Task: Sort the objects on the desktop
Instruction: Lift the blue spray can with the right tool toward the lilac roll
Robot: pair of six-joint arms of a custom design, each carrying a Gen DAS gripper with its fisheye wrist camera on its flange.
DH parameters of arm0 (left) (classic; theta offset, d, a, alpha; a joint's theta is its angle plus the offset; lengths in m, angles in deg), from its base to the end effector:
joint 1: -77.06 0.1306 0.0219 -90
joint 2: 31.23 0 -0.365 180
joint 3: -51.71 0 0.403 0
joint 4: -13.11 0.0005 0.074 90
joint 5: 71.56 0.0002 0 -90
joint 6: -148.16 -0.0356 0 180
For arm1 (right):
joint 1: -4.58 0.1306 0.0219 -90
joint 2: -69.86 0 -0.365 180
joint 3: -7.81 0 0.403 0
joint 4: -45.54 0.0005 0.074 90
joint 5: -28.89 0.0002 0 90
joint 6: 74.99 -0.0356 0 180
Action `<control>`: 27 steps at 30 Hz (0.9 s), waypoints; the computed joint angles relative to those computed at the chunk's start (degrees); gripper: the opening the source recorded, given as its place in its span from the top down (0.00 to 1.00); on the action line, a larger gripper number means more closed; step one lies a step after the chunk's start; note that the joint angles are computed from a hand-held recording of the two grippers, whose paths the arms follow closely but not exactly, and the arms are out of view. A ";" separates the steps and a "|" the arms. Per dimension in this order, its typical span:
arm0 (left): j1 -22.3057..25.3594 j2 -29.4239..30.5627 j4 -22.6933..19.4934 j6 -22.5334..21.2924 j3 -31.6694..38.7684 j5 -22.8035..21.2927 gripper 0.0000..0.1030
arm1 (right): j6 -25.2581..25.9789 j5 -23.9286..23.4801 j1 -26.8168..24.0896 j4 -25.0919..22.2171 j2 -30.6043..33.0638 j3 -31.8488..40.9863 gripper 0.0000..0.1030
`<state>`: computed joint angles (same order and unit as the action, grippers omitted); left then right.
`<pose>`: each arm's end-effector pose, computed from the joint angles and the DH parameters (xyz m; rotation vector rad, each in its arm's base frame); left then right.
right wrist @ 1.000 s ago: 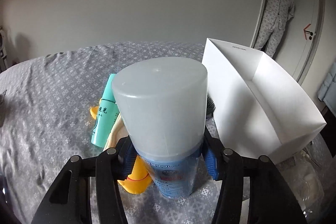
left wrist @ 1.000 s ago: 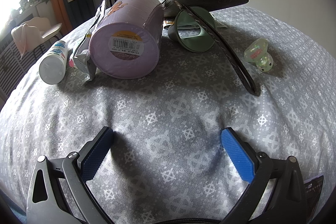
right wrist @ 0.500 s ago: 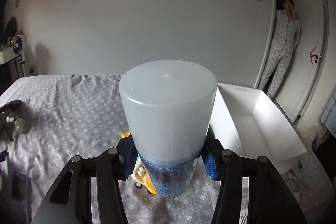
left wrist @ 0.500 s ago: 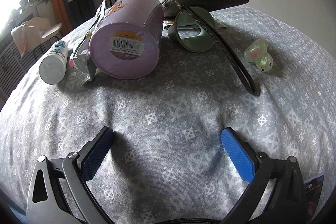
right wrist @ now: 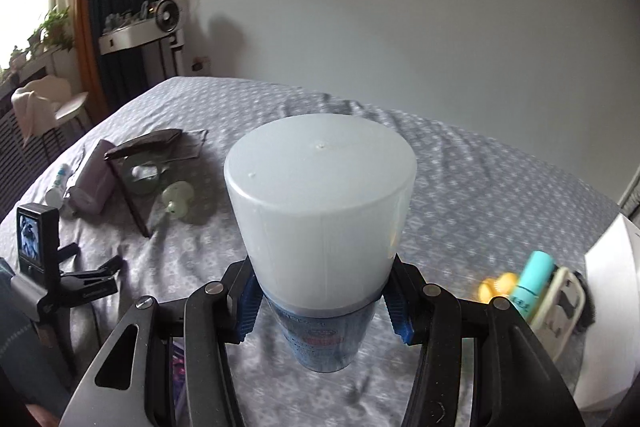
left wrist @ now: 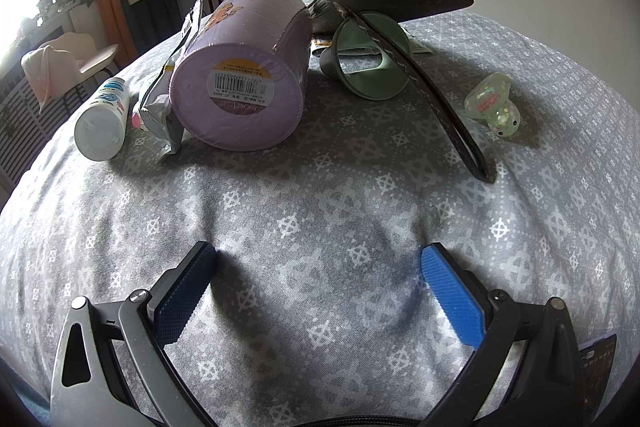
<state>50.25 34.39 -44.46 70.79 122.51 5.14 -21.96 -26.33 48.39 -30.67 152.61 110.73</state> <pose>0.3058 -0.1459 0.4132 0.2058 2.4425 -0.0126 0.3115 0.2699 0.5459 0.0828 2.3207 -0.0940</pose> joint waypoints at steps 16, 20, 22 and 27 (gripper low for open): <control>-0.10 0.38 0.23 0.10 0.14 -0.07 0.00 | 11.73 -12.46 -5.90 3.48 20.24 16.92 0.51; -0.13 0.50 0.28 0.13 0.19 -0.08 0.00 | 11.32 -11.57 -6.04 4.70 20.30 16.75 0.50; -0.15 0.58 0.32 0.14 0.22 -0.11 0.00 | 11.19 -10.46 -5.90 6.99 18.49 14.75 0.40; -0.18 0.72 0.42 0.18 0.27 -0.13 0.00 | 11.75 4.55 -1.92 8.66 10.97 7.79 0.05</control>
